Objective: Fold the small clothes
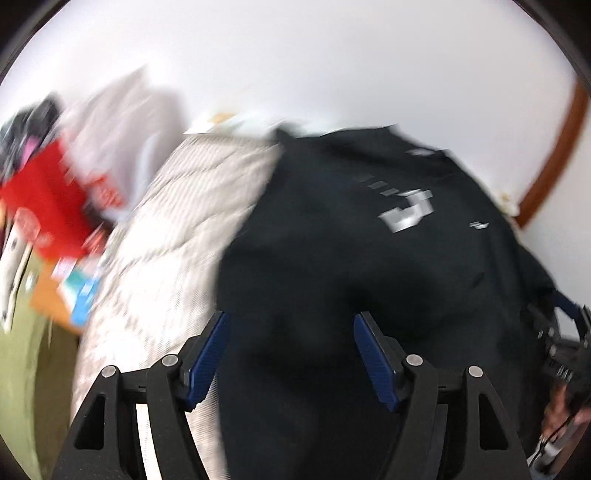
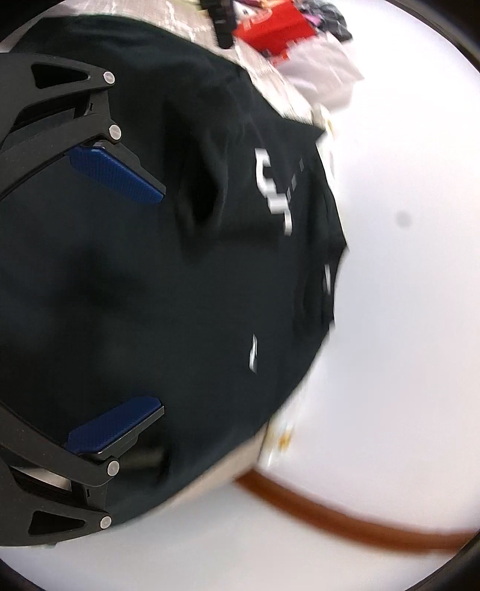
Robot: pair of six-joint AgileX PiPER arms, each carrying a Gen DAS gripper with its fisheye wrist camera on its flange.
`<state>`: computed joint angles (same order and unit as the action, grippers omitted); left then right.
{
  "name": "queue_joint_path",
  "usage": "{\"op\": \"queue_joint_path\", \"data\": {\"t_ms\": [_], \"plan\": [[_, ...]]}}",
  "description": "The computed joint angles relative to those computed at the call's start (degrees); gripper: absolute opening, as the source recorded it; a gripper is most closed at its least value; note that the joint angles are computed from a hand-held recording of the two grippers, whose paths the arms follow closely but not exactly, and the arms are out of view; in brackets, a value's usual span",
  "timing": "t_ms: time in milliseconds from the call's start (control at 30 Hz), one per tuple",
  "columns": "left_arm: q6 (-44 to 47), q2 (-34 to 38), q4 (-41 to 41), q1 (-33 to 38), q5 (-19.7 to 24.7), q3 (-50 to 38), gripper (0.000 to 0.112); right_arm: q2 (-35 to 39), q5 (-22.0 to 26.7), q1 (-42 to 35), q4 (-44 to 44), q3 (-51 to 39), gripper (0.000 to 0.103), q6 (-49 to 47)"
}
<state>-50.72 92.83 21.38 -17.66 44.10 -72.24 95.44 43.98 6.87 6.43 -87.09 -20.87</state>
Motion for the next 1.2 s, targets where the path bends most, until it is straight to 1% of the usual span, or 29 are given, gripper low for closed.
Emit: {"op": "queue_joint_path", "data": {"t_ms": [100, 167, 267, 367, 433, 500, 533, 600, 633, 667, 700, 733, 767, 800, 900, 967, 1100, 1200], "plan": [[2.8, -4.1, -3.4, 5.1, -4.0, 9.4, 0.068, 3.3, 1.2, 5.6, -0.1, -2.1, 0.102, 1.9], [5.3, -5.5, -5.9, 7.5, -6.9, 13.6, 0.068, 4.6, 2.2, 9.1, 0.1, -2.8, 0.102, 2.5], [11.9, -5.9, -11.9, 10.2, -12.0, 17.3, 0.068, 5.1, 0.5, 13.6, -1.1, -1.9, 0.102, 3.6], [18.0, -6.1, -18.2, 11.2, -16.6, 19.9, 0.069, 5.9, -1.2, 18.0, -3.7, -1.7, 0.102, 5.0], [15.7, -5.1, -16.3, 9.7, -17.1, 18.9, 0.071, 7.8, -0.9, 19.6, -5.2, -3.4, 0.102, 5.6], [16.6, -4.9, -17.0, 9.2, -17.5, 18.5, 0.071, 10.4, -0.9, 21.4, -9.1, -5.3, 0.102, 8.1], [17.1, -5.0, -17.4, 9.2, -17.8, 18.6, 0.071, 11.4, -0.8, 22.1, -10.9, -6.0, 0.1, 9.7], [14.6, -4.2, -14.8, 7.9, -17.3, 17.8, 0.071, 13.4, -0.1, 22.5, -12.0, -7.9, 0.082, 10.6], [12.3, -3.7, -12.0, 7.1, -16.6, 17.4, 0.071, 14.3, 1.4, 22.1, -10.2, -9.2, 0.06, 8.7], [8.9, -3.2, -7.8, 5.9, -15.8, 17.0, 0.071, 15.2, 3.7, 21.0, -6.4, -11.1, 0.057, 5.1], [6.8, -2.8, -5.5, 5.1, -15.0, 16.6, 0.071, 14.9, 3.8, 20.3, -4.6, -11.2, 0.055, 3.9], [4.7, -2.6, -3.2, 4.3, -14.4, 16.4, 0.071, 13.8, 2.5, 19.3, -2.6, -10.2, 0.043, 2.2], [3.2, -2.4, -1.7, 3.8, -13.9, 16.1, 0.071, 13.4, 2.2, 18.7, -1.8, -10.1, 0.023, 1.2], [1.8, -2.0, -0.3, 3.3, -13.2, 15.8, 0.071, 12.8, 2.9, 17.5, -0.9, -10.7, 0.021, 0.1], [-0.4, -1.3, 0.9, 2.7, -11.7, 14.7, 0.071, 10.7, 2.9, 12.3, 7.5, -10.9, 0.018, -4.7], [-0.9, -0.8, 0.6, 2.7, -10.8, 13.8, 0.071, 11.1, 4.2, 9.9, 9.1, -12.5, 0.016, -5.6], [-0.4, -0.4, -0.7, 3.1, -10.1, 12.9, 0.071, 10.9, 3.7, 4.6, 10.6, -13.7, 0.015, -6.8], [-2.0, 0.1, 1.0, 2.4, -9.2, 12.5, 0.071, 13.9, 5.6, -0.7, 12.9, -18.8, 0.015, -3.9]]}}
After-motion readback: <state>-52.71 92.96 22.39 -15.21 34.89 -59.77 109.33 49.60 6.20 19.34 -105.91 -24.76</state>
